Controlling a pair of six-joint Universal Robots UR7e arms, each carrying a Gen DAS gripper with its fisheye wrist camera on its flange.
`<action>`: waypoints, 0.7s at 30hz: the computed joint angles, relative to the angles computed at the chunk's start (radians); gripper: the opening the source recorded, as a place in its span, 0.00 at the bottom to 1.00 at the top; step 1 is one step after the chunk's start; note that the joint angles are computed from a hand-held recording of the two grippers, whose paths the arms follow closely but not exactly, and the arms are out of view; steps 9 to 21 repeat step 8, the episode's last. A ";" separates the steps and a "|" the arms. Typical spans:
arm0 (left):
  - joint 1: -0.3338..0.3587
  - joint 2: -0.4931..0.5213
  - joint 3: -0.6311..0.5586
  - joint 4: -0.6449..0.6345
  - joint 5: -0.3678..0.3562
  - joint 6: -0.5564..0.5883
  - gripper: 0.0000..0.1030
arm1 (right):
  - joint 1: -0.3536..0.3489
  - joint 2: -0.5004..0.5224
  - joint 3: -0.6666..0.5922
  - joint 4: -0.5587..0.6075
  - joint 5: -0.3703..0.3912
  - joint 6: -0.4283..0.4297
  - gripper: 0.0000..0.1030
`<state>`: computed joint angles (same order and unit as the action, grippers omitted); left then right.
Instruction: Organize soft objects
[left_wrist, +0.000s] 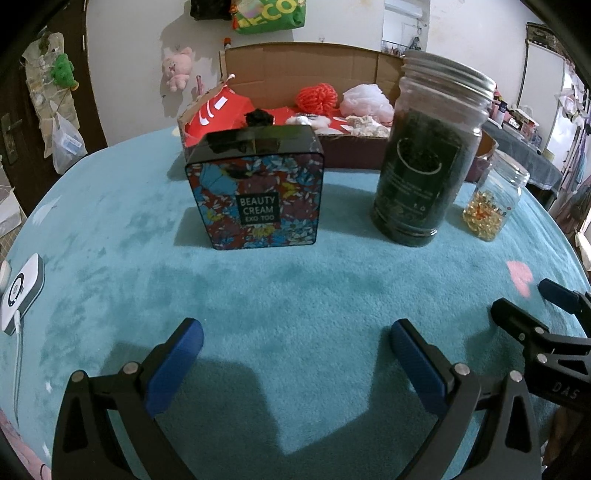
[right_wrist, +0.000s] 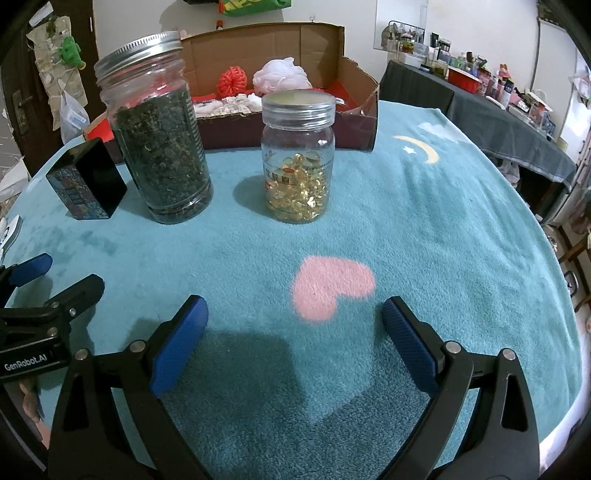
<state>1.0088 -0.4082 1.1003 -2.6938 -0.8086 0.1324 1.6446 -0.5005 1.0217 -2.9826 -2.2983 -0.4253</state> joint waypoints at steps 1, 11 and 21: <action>0.000 0.000 0.000 0.000 -0.001 0.000 1.00 | 0.000 0.001 -0.003 0.002 0.000 0.001 0.94; 0.000 -0.001 0.001 0.001 -0.001 0.000 1.00 | 0.000 0.002 -0.006 0.006 0.001 0.003 0.94; 0.000 -0.001 0.001 0.001 -0.001 0.000 1.00 | 0.000 0.002 -0.006 0.006 0.001 0.003 0.94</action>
